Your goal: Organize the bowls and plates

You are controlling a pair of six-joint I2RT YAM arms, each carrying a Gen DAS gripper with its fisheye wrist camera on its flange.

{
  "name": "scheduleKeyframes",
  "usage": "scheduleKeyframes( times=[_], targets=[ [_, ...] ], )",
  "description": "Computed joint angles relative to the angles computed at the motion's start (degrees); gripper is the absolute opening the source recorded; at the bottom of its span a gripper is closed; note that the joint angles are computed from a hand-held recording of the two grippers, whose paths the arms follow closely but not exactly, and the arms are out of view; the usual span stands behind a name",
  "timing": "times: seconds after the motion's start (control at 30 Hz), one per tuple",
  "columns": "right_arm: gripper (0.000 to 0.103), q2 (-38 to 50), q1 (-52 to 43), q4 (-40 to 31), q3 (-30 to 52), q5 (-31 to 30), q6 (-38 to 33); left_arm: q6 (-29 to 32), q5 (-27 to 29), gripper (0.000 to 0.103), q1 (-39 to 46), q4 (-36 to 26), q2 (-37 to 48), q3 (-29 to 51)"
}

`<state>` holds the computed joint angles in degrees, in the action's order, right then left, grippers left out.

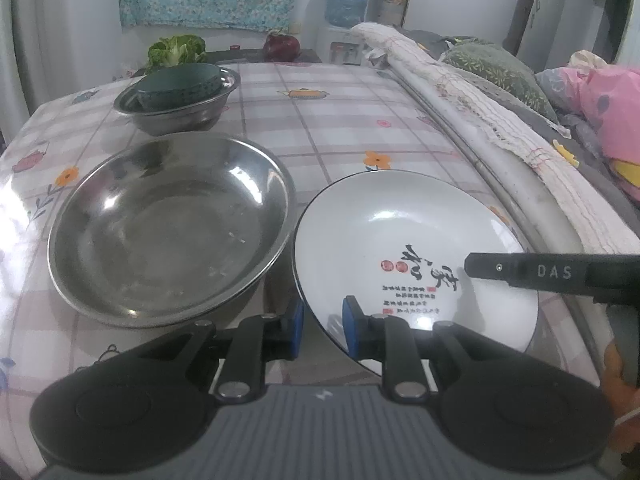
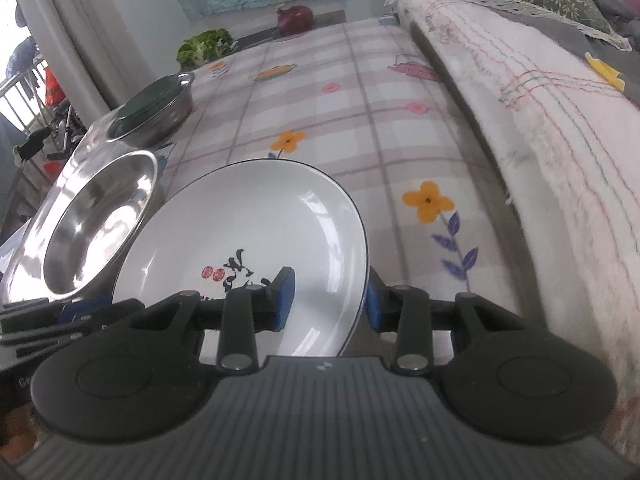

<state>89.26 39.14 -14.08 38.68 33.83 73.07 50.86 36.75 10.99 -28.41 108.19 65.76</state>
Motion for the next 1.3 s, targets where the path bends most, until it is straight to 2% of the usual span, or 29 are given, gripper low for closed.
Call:
scheduleKeyframes(
  times=[0.23,0.43,0.73,0.97,1.13,1.3],
  targets=[
    [0.042,2.0,2.0,-1.9,2.1,1.9,3.1,2.2,1.8,0.026,0.8,-4.6,2.3,3.5],
    [0.044,2.6,1.3,-0.5,1.8,2.5,3.7,3.5,0.7,0.029,0.0,-7.1,4.3,5.1],
    [0.048,4.1,0.9,-2.7,4.1,2.2,3.7,4.1,0.0,0.036,-0.5,-6.8,3.4,4.2],
    [0.049,4.8,2.2,-3.7,5.4,1.7,3.2,5.7,-0.4,0.038,0.8,-9.2,3.3,5.0],
    [0.051,4.7,2.4,-2.0,4.5,2.4,3.9,5.2,-0.1,0.042,0.5,-9.0,3.8,5.1],
    [0.058,5.2,2.7,-0.8,4.2,2.9,3.4,3.7,0.1,0.044,0.0,-8.0,4.3,5.0]
  ],
)
